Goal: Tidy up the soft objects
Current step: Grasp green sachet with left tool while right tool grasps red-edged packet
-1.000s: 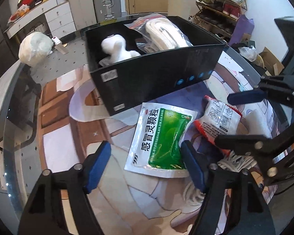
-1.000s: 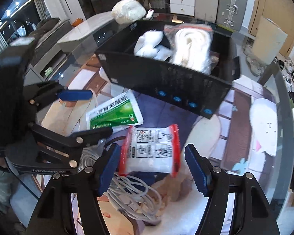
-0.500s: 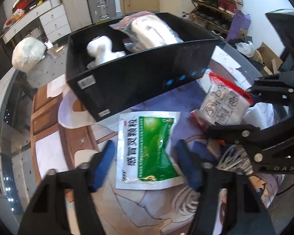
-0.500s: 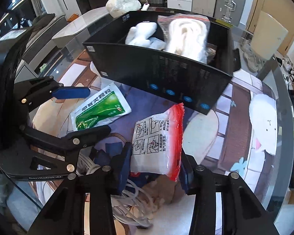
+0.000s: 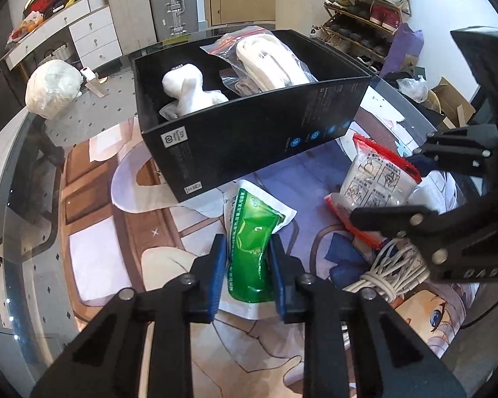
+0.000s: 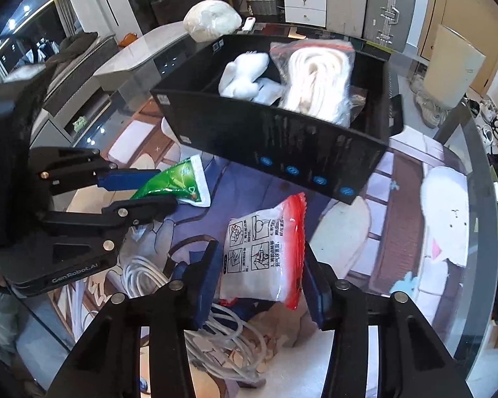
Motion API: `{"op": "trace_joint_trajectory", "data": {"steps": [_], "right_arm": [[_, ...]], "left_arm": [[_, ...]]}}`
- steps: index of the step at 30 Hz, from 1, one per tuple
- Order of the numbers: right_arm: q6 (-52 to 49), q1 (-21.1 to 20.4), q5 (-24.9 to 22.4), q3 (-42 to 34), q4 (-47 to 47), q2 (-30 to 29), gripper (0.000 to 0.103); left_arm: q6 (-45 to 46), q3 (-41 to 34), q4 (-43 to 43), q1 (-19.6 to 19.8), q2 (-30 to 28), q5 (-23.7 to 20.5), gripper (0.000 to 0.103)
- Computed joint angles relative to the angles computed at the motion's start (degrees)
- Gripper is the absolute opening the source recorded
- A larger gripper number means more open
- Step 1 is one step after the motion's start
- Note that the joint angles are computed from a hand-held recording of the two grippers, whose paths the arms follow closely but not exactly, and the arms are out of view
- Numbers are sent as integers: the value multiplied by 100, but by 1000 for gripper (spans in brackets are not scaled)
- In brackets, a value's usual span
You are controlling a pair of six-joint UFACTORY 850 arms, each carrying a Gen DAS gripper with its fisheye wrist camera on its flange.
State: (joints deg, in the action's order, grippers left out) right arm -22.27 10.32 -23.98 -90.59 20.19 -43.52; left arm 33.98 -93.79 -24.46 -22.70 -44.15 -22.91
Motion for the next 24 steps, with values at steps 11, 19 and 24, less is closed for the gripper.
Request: {"op": "trace_joint_trajectory", "data": {"steps": [11, 19, 24], "right_arm": [[-96, 46, 220, 145, -81, 152, 20], [-400, -19, 418, 366, 237, 360, 20], [-1139, -29, 856, 628, 997, 613, 20]], "left_arm": [[382, 89, -411, 21, 112, 14, 12], [964, 306, -947, 9, 305, 264, 12], [2003, 582, -1886, 23, 563, 677, 12]]}}
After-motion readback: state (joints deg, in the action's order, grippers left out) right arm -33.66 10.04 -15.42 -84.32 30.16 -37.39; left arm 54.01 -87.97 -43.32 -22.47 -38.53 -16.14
